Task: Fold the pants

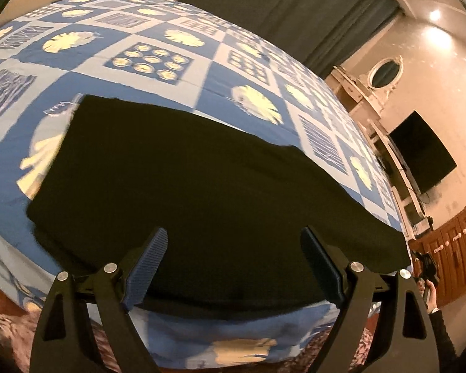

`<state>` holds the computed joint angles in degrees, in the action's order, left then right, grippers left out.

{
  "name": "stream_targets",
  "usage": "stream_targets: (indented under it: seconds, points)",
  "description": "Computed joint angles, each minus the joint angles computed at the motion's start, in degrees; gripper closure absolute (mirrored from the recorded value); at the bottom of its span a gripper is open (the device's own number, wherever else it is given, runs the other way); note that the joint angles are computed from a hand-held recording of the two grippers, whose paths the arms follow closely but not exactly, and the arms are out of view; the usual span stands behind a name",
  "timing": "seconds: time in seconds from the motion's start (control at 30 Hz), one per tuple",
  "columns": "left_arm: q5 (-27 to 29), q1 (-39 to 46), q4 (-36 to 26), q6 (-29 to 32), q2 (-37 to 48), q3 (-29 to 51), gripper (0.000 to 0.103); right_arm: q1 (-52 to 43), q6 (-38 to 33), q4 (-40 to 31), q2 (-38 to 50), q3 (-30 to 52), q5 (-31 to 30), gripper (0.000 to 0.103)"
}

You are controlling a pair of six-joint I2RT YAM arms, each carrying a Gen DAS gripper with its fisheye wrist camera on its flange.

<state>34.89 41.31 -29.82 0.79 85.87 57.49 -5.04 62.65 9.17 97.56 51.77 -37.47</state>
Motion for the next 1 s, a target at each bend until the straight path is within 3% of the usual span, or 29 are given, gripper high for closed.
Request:
stream_targets:
  seconds: [0.13,0.17,0.3,0.37,0.6,1.0]
  points:
    - [0.62,3.5,-1.33,3.18,3.06,3.0,0.017,1.78,-2.57,-4.56,0.56,3.27,2.76,0.027]
    - [0.62,4.04,-1.59,3.41,3.85,3.65,0.017,2.69,-3.87,-8.41,0.73,5.47,4.68,0.033]
    - [1.45,5.91,-2.31,2.94,6.98,5.23,0.017,4.78,-6.76,-18.96,1.74,11.56,9.21,0.081]
    - [2.05,6.35,-2.89,2.81,7.62,5.46,0.017,5.91,-5.6,-19.25,0.66,12.14,11.27,0.086]
    - [2.64,5.61,-4.43,2.15,8.28,6.45,0.017,11.54,-7.26,-22.98,-1.98,18.74,15.04,0.091]
    - [-0.16,4.3,-4.94,2.9,8.19,6.52,0.017,28.12,-11.54,-33.37,5.78,45.96,18.66,0.091]
